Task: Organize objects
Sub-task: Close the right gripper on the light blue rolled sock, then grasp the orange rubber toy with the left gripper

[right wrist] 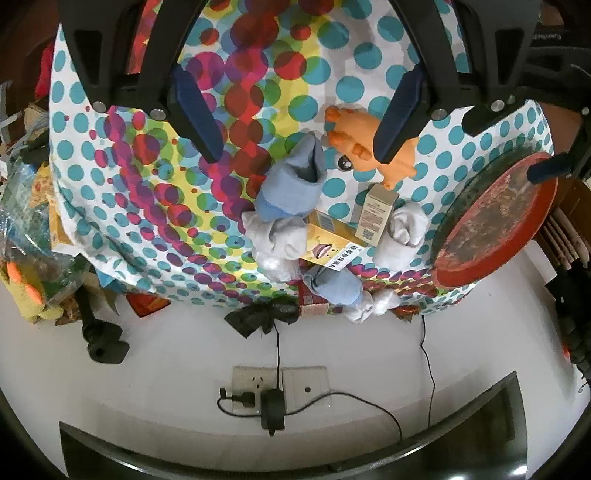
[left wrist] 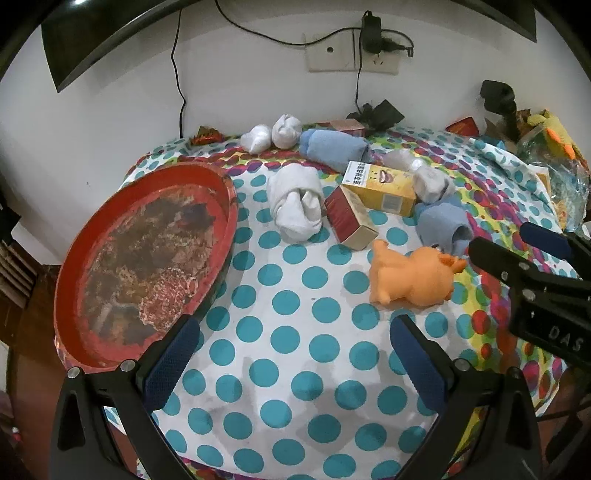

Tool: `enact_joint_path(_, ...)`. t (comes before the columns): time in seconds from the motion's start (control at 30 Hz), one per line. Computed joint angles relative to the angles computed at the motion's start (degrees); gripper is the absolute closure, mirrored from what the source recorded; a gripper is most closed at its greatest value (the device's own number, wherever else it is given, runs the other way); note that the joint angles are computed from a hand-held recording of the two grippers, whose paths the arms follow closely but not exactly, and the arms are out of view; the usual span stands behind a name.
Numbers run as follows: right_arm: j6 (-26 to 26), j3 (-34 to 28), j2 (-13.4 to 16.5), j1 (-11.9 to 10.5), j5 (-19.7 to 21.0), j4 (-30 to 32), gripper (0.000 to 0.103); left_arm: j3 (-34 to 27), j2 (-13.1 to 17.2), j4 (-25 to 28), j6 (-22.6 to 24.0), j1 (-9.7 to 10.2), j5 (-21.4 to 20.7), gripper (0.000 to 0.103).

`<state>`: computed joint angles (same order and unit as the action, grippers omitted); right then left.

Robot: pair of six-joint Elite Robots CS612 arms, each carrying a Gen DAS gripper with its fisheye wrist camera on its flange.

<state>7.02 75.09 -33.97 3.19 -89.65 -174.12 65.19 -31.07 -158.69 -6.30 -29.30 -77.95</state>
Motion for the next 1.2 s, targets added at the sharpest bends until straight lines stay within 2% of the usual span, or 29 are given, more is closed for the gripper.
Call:
enact_joint_path(0.7,2.1,-11.2,6.1,-0.2,-1.0,10.3,0.018,-5.3,3.5,3.2,3.5,-0.14,-1.8,0.000)
enact_joint_path(0.73,2.3,-11.6,6.3,-0.2,-1.0,10.8,0.021,-5.4,3.6,3.0,3.8,-0.16,-2.0,0.000)
enact_joint_path(0.77,2.6,-12.1,6.6,-0.4,-0.2,11.5,0.036,-5.5,3.7,2.9,4.1,-0.17,-2.5,0.000)
enact_joint_path(0.83,3.1,-12.5,7.0,-0.8,2.0,12.2,0.054,-5.9,4.0,3.1,4.5,-0.21,-3.1,0.000)
enact_joint_path(0.9,4.3,-12.8,7.3,-1.4,4.7,12.8,0.057,-6.3,4.2,3.2,4.8,-0.26,-3.6,0.000)
enact_joint_path(0.97,4.8,-12.4,7.3,-1.5,5.4,11.7,0.059,-6.7,4.4,3.2,5.7,-0.29,-4.2,0.000)
enact_joint_path(1.2,4.6,-9.4,6.2,-2.3,2.5,8.1,0.065,-8.5,5.1,3.2,11.5,0.19,-9.3,0.000)
